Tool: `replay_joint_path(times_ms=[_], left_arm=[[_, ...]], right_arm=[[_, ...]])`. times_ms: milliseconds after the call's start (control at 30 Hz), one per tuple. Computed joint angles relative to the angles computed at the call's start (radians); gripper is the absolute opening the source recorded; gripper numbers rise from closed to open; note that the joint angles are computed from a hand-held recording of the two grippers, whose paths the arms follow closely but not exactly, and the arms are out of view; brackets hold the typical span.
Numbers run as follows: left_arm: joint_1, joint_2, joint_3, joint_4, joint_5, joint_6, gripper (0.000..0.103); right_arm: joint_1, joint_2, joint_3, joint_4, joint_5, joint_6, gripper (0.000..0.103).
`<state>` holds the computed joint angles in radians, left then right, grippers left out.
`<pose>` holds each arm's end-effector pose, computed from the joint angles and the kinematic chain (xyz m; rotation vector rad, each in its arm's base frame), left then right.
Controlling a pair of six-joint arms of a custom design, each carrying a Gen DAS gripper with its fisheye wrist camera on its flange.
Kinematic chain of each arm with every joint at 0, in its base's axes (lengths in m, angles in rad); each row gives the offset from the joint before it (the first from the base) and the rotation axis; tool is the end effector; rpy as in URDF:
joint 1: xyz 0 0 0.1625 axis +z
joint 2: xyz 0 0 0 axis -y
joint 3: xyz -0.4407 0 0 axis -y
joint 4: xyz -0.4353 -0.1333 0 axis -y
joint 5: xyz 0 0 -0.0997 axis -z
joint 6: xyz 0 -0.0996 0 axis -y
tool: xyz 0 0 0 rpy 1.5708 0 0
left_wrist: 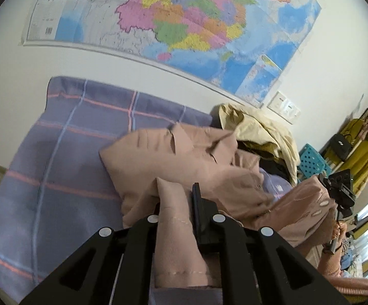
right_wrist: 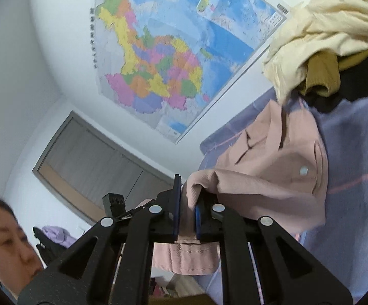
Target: Fold large clothes
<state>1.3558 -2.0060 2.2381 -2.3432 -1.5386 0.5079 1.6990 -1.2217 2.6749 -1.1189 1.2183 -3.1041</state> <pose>0.0535 -0.3950 0.4279 1.0228 2.7424 -0.7950 0.1992 -0.2338 0.0195 -0.3876 2.2400 -1.5653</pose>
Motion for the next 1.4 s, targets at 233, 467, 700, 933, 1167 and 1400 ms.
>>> replay_joint_path(times_ms=[233, 467, 700, 933, 1167, 1400], left_arm=[[-0.069, 0.163, -0.087, -0.053, 0.106, -0.059, 0.008], [-0.068, 0.39, -0.22, -0.072, 0.204, -0.106, 0.008], [-0.058, 0.556, -0.311, -0.054, 0.317, -0.168, 0.015], [-0.032, 0.435, -0.208, -0.249, 0.178, -0.026, 0.075], [-0.064, 0.306, -0.028, -0.362, 0.183, 0.281, 0.084], [-0.122, 0.446, 0.04, -0.497, 0.343, 0.428, 0.085]], right_arm=[[-0.061, -0.082, -0.088, 0.171, 0.01, 0.065, 0.009], [-0.158, -0.088, -0.188, 0.295, 0.027, 0.136, 0.009], [-0.182, -0.03, -0.29, 0.384, 0.125, 0.171, 0.048], [0.051, -0.01, -0.256, 0.262, 0.456, -0.082, 0.077], [0.261, 0.204, -0.447, 0.347, 0.851, -0.379, 0.08], [0.251, 0.382, -0.724, 0.52, 1.144, -0.478, 0.079]])
